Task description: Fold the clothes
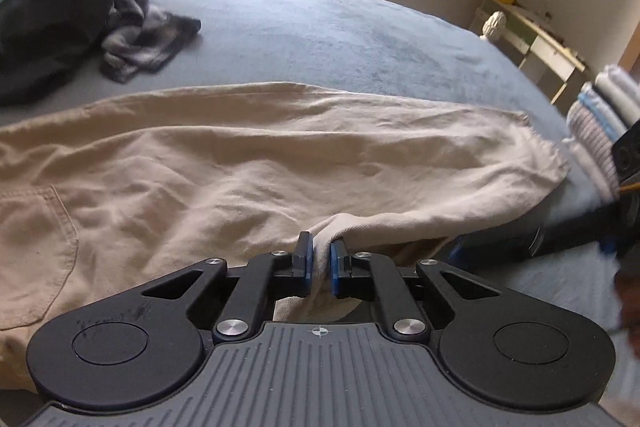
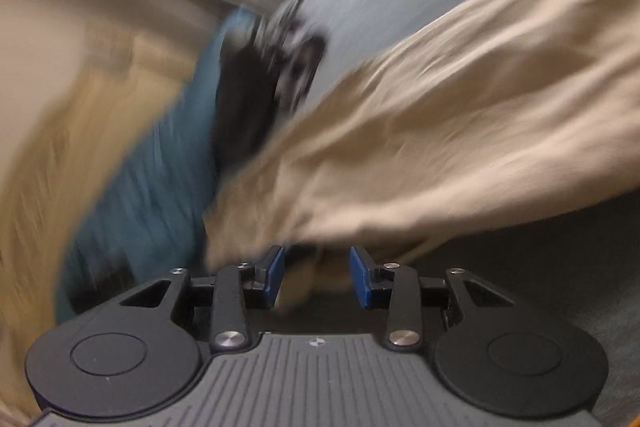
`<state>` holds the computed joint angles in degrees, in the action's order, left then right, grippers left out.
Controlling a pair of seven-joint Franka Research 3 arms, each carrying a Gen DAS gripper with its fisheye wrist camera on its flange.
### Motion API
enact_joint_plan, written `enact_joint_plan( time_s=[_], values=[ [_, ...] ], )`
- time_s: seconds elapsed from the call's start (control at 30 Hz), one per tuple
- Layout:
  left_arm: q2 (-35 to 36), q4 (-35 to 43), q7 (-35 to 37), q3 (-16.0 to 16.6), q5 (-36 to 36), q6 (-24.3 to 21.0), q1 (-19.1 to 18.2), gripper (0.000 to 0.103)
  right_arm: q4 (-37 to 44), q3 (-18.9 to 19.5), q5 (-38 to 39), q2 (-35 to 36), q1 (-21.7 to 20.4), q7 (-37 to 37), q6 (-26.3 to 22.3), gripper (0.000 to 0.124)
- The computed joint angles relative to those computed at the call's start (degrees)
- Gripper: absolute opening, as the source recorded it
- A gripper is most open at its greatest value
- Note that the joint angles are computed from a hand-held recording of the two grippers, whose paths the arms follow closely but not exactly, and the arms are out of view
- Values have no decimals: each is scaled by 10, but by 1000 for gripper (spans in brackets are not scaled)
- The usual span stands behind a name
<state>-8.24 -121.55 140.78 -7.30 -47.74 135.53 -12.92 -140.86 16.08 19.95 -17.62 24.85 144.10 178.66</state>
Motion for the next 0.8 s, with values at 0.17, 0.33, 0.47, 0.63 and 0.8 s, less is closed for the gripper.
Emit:
enact_joint_plan(
  time_s=[0.17,0.33,0.47,0.63,0.8],
  values=[
    [26,36,-26,8,-16,-65,16,5,83,55,-212,56,-81,78,-97,34],
    [50,61,-48,3,-30,-106,38,5,121,67,-254,99,-78,41,-177,27],
    [60,70,-49,-2,-40,-123,50,5,119,31,-208,84,-30,3,-219,21],
    [65,77,-65,-5,-51,-140,62,5,124,29,-325,83,-40,99,-174,20],
    [66,80,-77,-8,-51,-147,67,5,163,-14,-243,159,19,-34,-165,21]
  ],
)
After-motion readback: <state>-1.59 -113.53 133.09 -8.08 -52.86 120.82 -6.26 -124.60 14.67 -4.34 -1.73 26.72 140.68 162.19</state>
